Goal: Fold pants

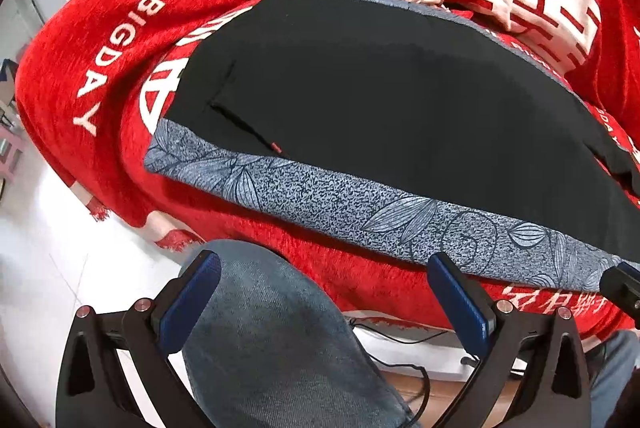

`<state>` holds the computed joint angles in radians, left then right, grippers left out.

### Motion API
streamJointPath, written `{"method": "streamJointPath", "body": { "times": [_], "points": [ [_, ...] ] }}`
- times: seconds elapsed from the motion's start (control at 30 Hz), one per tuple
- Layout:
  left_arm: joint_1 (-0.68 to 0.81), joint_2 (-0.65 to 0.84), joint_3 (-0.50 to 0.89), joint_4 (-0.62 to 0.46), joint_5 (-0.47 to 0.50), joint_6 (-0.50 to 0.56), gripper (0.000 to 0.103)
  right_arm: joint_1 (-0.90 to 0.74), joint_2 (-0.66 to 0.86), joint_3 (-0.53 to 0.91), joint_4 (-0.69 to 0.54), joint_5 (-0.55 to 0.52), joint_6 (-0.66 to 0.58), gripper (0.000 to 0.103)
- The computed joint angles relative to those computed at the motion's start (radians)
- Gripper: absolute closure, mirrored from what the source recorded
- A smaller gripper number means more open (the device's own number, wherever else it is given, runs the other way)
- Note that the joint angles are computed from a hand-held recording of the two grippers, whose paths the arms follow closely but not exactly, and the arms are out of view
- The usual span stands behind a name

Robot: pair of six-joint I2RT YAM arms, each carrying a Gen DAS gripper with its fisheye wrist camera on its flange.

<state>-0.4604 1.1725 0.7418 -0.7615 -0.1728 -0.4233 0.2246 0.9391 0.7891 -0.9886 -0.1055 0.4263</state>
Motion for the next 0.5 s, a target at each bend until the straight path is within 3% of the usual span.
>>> {"method": "streamJointPath", "body": {
  "times": [0.5],
  "points": [
    [-0.029, 0.015, -0.003, 0.012, -0.036, 0.038, 0.000, 0.010, 0.017, -0.006, -0.009, 0.024, 0.031, 0.000]
  ]
}}
